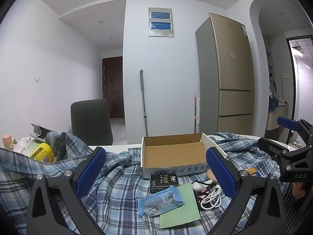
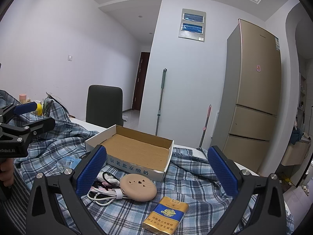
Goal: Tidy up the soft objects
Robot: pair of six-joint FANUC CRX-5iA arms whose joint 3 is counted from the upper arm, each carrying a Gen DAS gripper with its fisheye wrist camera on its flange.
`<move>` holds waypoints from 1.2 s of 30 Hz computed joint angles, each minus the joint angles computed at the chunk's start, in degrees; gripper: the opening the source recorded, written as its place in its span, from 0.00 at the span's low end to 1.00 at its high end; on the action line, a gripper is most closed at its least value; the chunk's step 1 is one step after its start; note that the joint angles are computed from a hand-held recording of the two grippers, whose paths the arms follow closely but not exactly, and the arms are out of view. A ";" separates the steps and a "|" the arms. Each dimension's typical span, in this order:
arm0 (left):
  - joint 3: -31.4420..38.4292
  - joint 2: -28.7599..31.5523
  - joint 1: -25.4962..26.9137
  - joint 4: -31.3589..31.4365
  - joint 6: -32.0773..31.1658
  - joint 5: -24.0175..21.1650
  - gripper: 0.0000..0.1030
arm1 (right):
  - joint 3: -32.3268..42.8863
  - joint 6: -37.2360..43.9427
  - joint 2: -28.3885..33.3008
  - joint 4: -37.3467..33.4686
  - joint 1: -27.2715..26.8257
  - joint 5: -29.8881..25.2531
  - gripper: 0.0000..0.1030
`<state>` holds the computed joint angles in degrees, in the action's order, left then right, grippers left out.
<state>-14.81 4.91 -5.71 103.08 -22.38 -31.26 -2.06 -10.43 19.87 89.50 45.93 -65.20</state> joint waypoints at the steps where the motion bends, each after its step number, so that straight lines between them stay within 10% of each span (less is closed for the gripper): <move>1: -0.06 0.00 0.06 0.04 -0.05 -0.11 1.00 | 0.32 0.18 0.19 -0.36 0.09 -0.32 1.00; 24: -0.09 -0.21 0.55 -0.16 0.51 -1.47 1.00 | 0.16 0.41 -1.82 -5.06 -0.21 2.81 1.00; 32: 7.53 2.52 6.70 -23.70 24.55 -9.14 1.00 | 11.19 12.13 -2.36 -33.64 -0.18 2.88 1.00; 36: 5.96 2.04 5.96 -20.69 21.07 -7.56 1.00 | 17.63 17.46 0.05 -44.48 -0.86 -2.24 0.96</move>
